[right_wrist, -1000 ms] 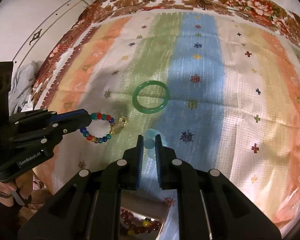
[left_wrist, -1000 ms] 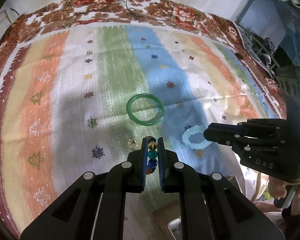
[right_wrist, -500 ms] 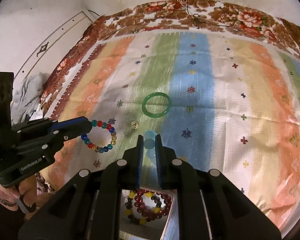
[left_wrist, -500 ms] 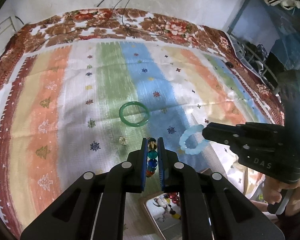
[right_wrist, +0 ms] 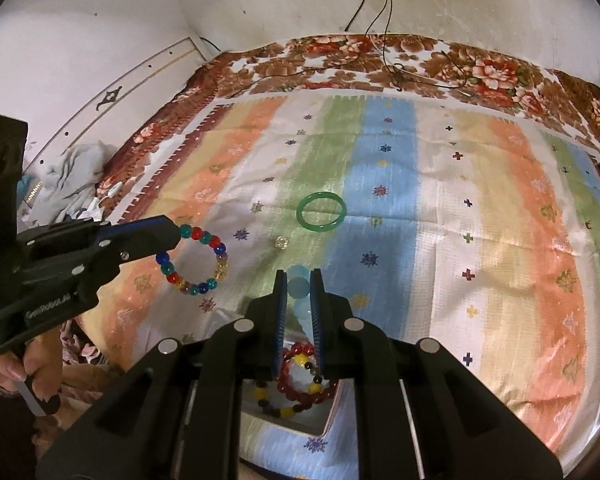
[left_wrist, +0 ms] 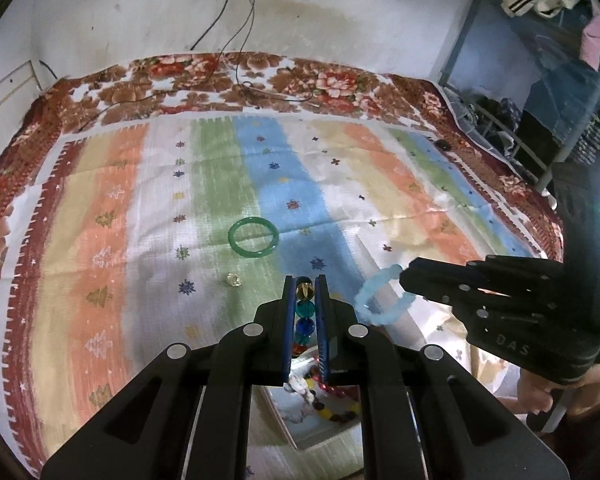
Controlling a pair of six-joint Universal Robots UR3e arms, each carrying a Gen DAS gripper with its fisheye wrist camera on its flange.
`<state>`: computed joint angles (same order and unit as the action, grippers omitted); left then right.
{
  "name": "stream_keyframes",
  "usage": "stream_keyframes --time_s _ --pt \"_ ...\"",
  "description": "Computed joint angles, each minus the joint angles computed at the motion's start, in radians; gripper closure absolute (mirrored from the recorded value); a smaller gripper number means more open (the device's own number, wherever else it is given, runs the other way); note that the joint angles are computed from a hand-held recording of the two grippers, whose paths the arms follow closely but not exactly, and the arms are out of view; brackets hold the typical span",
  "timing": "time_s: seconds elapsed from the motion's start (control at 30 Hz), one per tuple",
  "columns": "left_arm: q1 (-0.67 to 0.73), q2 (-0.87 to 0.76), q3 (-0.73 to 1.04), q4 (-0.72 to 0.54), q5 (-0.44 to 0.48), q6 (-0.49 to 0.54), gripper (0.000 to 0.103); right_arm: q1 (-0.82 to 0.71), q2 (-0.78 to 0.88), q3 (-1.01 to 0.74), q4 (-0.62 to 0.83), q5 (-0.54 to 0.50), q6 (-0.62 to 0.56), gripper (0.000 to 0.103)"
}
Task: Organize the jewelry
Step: 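Lower both bracelets into the silver tin and open both grippers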
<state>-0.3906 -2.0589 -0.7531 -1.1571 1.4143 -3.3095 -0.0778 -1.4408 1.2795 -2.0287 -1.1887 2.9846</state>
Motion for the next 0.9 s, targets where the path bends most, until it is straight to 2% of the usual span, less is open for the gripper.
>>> stream_keyframes --time_s 0.27,0.47,0.9 --pt "-0.03 0.087 -0.138 0.073 0.043 -0.012 0.094 -0.02 -0.121 0.149 -0.015 0.019 -0.01 0.09" --pt "-0.048 0.141 -0.228 0.119 0.043 -0.024 0.094 -0.039 -0.215 0.278 -0.037 0.027 -0.02 0.09" --pt "-0.066 0.17 -0.289 0.134 0.024 -0.027 0.094 -0.038 -0.256 0.338 -0.042 0.04 -0.054 0.09"
